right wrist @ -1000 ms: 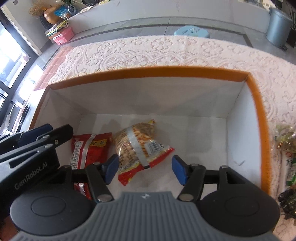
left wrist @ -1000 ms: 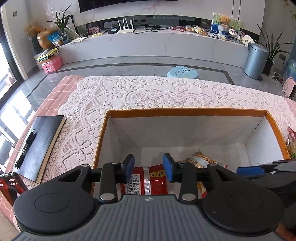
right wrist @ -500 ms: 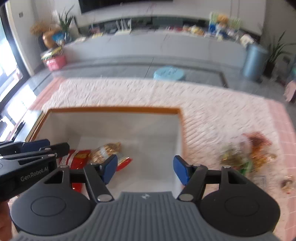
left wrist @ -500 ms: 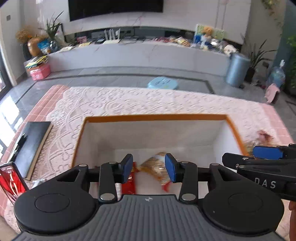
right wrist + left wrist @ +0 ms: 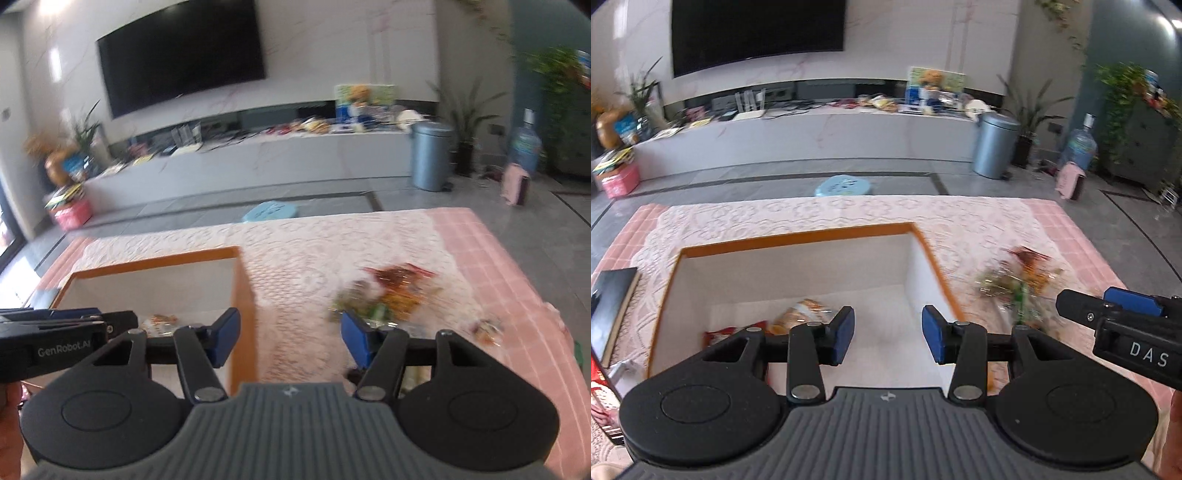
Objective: Organize snacks
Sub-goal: 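Withdraw both open tools from the box back toward the snacks, then grasp the dark green seaweed bag with the left tool while the right tool approaches the clear pack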
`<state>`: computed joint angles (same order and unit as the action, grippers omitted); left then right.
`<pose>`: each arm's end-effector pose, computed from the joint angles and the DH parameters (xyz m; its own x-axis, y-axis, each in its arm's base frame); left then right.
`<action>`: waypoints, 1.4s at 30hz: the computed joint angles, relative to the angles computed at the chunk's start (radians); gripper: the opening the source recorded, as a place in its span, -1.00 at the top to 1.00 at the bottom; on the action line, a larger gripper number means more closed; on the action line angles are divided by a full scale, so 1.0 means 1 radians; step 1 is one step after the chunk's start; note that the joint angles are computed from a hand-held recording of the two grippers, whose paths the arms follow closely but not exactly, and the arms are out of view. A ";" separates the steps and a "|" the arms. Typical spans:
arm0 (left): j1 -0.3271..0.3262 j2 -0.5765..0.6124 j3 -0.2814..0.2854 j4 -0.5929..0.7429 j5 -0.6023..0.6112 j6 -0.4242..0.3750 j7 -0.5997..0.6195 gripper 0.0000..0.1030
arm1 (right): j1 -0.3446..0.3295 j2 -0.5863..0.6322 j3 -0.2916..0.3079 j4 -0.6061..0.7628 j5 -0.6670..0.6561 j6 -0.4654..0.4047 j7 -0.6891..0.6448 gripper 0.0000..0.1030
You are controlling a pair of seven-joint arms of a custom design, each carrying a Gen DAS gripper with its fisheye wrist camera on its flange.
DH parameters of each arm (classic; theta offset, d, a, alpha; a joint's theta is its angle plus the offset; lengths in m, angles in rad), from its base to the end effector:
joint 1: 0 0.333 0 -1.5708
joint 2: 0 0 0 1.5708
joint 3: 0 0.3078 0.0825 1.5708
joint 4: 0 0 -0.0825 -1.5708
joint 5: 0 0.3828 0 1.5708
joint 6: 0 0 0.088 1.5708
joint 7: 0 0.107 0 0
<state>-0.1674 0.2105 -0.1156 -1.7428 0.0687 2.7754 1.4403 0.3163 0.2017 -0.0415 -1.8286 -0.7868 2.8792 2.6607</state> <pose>0.6433 -0.1832 0.5429 -0.2153 -0.9749 0.0560 -0.6732 0.1066 -0.7317 0.6171 0.2181 0.5022 -0.0623 -0.9884 -0.1386 -0.5884 0.1486 -0.7948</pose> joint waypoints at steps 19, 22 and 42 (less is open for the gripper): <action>-0.036 0.041 -0.144 -0.014 -0.369 0.001 0.451 -0.18 | -0.170 -0.203 0.024 -0.329 -0.255 0.019 0.275 -0.17; -0.055 0.061 -0.134 -0.003 -0.358 -0.010 0.453 -0.22 | -0.186 -0.187 0.024 -0.334 -0.162 0.008 0.186 -0.17; -0.124 0.305 -0.090 0.285 -0.274 -0.177 0.256 -0.26 | -0.208 -0.030 -0.011 -0.255 0.250 0.053 -0.181 -0.16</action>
